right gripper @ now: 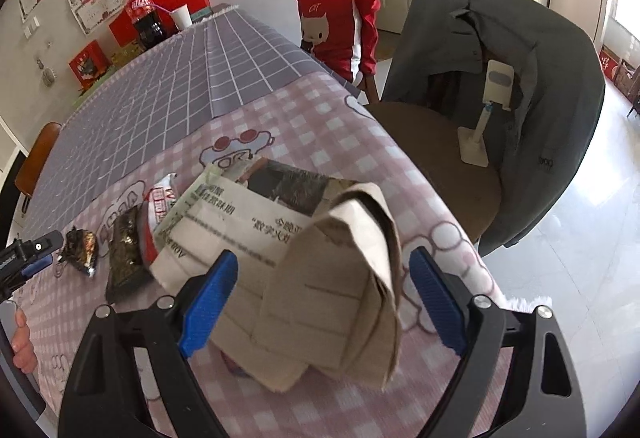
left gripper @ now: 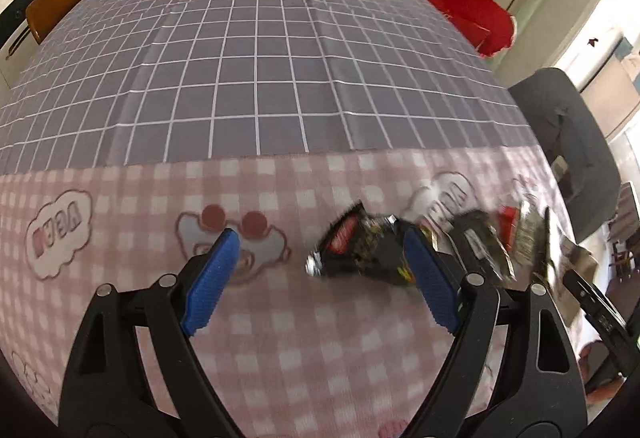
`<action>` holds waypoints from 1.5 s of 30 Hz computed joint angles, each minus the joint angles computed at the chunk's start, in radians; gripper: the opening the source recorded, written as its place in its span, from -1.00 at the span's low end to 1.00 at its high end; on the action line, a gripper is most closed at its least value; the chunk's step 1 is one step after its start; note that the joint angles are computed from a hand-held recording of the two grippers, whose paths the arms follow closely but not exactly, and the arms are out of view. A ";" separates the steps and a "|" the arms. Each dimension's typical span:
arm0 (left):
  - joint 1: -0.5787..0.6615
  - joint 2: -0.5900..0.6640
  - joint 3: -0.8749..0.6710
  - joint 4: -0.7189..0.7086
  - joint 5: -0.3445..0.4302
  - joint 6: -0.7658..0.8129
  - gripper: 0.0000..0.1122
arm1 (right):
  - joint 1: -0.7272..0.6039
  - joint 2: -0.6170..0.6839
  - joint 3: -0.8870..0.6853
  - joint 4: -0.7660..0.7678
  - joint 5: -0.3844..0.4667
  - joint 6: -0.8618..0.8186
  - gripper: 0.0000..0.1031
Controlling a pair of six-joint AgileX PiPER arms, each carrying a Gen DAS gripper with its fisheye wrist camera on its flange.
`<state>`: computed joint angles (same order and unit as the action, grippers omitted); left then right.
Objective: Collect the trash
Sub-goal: 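Grasp the brown paper bag with right tool while left tool grasps the black wrapper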
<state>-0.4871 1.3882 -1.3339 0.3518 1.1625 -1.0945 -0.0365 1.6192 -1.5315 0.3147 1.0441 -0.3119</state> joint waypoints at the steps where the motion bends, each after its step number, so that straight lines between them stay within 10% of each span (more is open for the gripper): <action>1: 0.013 0.015 0.002 0.002 -0.005 -0.002 0.47 | 0.003 0.006 -0.005 0.000 0.000 0.004 0.67; 5: 0.007 0.032 0.013 0.022 -0.030 0.034 -0.19 | 0.015 0.023 -0.013 -0.030 -0.015 0.040 0.63; 7: 0.029 0.009 0.031 -0.040 -0.090 0.071 -0.55 | 0.030 0.011 0.007 -0.062 -0.051 0.051 -0.02; 8: 0.021 0.012 0.027 -0.028 -0.082 0.062 -0.72 | 0.036 0.005 0.011 -0.086 -0.061 0.064 -0.03; 20: -0.122 -0.014 -0.025 0.087 0.004 -0.041 -0.98 | -0.115 -0.103 0.042 0.062 -0.015 -0.060 -0.23; 29: -0.239 -0.027 -0.091 0.163 0.016 -0.017 -0.86 | -0.256 -0.189 0.067 0.149 0.050 -0.154 -0.23; 32: -0.198 -0.023 -0.068 0.084 -0.012 0.084 0.52 | -0.294 -0.198 0.070 0.176 0.077 -0.191 -0.23; 45: -0.147 0.106 -0.020 0.092 -0.054 0.216 0.33 | -0.237 -0.195 0.118 0.153 0.059 -0.180 -0.23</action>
